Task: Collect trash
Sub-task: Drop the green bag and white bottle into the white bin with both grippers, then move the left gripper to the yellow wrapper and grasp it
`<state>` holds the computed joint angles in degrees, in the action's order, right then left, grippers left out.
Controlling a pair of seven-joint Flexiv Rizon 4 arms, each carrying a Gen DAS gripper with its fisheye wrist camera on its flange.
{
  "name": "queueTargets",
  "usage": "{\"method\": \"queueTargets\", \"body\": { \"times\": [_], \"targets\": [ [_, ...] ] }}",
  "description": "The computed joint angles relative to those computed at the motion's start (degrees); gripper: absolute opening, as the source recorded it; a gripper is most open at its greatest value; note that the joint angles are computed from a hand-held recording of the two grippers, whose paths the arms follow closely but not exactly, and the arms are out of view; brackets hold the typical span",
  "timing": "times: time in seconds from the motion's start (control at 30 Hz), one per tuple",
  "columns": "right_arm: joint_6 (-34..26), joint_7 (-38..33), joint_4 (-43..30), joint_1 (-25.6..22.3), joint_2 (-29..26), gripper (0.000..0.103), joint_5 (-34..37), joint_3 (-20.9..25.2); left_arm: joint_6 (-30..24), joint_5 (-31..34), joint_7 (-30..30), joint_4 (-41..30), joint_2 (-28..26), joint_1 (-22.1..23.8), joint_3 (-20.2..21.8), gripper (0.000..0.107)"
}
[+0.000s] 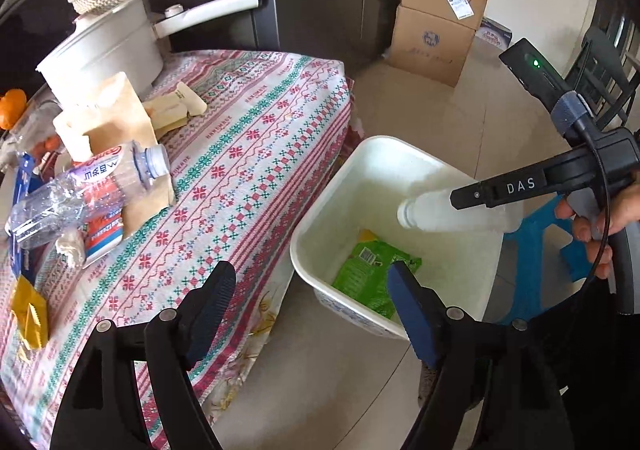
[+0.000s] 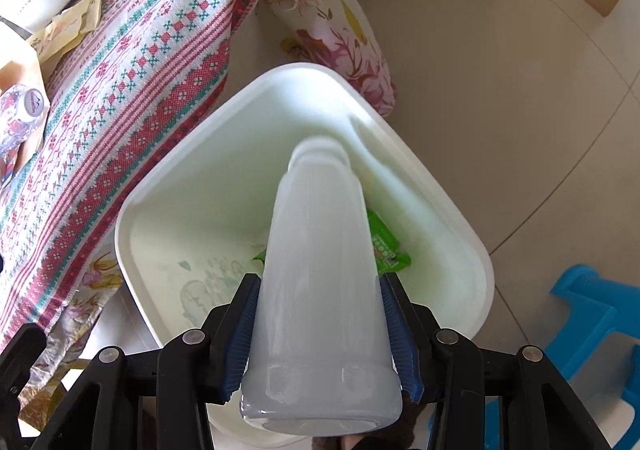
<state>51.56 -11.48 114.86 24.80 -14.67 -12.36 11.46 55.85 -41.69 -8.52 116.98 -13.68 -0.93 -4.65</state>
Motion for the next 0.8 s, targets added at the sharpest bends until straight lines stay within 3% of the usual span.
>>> {"method": "queueTargets", "body": {
  "times": [0.1, 0.17, 0.2, 0.5, 0.8],
  "targets": [
    [-0.46, 0.76, -0.41, 0.26, -0.12, 0.056, -0.67, -0.3, 0.18, -0.46, 0.78, 0.17, 0.36, 0.4, 0.25, 0.081],
    [-0.11, 1.91, -0.35, 0.64, 0.12, 0.07, -2.16, -0.66, 0.17, -0.97, 1.37, 0.31, 0.66, 0.68, 0.4, 0.081],
    [0.23, 2.59, -0.31, 0.89, 0.23, 0.071, -3.21, -0.87, 0.23, -1.19, 1.61, 0.38, 0.81, 0.81, 0.52, 0.081],
    [-0.05, 5.1, -2.57, 2.54, -0.01, 0.075, -11.42, -1.81, -0.11, -1.64, 0.76, -0.88, 0.81, 2.97, 2.26, 0.082],
    [1.51, 3.78, -7.87, 4.28, -3.22, 0.079, -16.61, -2.61, 3.72, -0.59, -3.9, -6.25, -3.04, 7.2, 3.35, 0.083]
  ]
}}
